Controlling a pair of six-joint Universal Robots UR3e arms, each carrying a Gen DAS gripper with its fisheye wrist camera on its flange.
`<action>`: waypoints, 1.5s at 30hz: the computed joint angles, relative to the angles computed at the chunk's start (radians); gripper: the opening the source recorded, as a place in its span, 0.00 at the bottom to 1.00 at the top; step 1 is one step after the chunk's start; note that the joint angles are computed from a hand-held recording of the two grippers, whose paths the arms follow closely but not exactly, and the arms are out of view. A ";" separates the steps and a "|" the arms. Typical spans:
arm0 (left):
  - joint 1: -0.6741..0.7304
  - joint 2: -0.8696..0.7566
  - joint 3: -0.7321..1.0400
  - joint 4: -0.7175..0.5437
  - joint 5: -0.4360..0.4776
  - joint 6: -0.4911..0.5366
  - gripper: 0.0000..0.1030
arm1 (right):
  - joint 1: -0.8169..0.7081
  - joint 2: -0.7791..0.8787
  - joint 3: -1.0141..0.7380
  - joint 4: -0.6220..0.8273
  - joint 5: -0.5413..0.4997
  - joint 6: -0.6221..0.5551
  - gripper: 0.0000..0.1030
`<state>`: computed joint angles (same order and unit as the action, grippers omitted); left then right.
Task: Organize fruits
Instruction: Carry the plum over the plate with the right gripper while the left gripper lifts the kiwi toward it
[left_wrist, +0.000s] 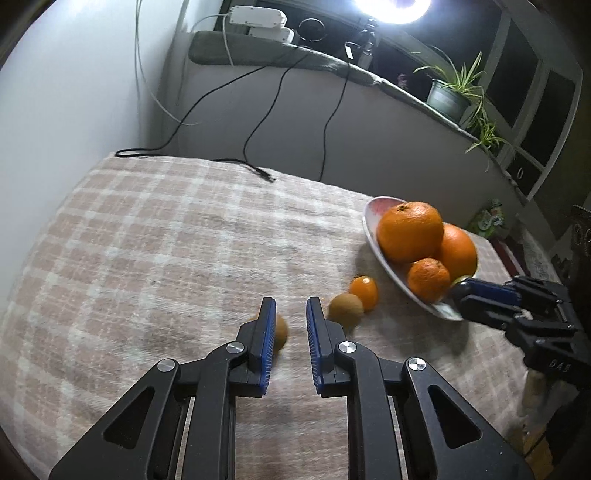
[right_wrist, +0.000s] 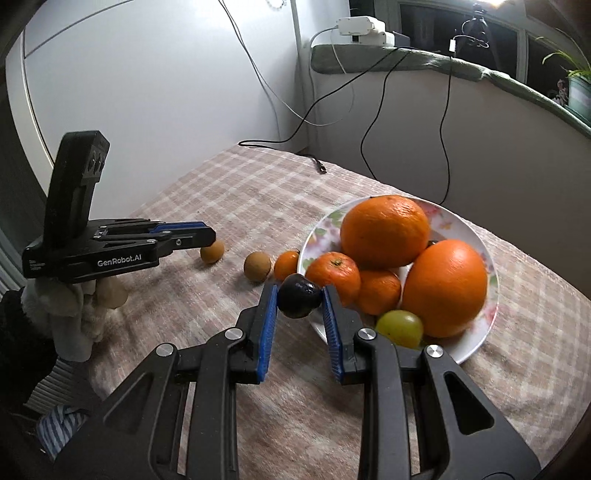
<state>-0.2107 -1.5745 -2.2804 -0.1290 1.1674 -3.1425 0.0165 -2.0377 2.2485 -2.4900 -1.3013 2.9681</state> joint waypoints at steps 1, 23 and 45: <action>-0.003 0.002 -0.001 0.000 0.009 0.002 0.16 | -0.007 -0.008 0.004 0.004 0.007 -0.004 0.25; -0.063 0.028 -0.017 -0.011 0.136 0.077 0.36 | -0.052 -0.109 0.029 0.063 0.033 -0.024 0.25; -0.098 -0.058 0.117 -0.058 0.075 0.011 0.23 | -0.481 -0.281 -0.087 0.413 0.263 -0.262 0.25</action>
<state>-0.3090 -1.6324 -2.1633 -0.1871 1.2421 -3.1317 -0.4641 -2.3190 2.1612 -2.0766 -1.0386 2.7060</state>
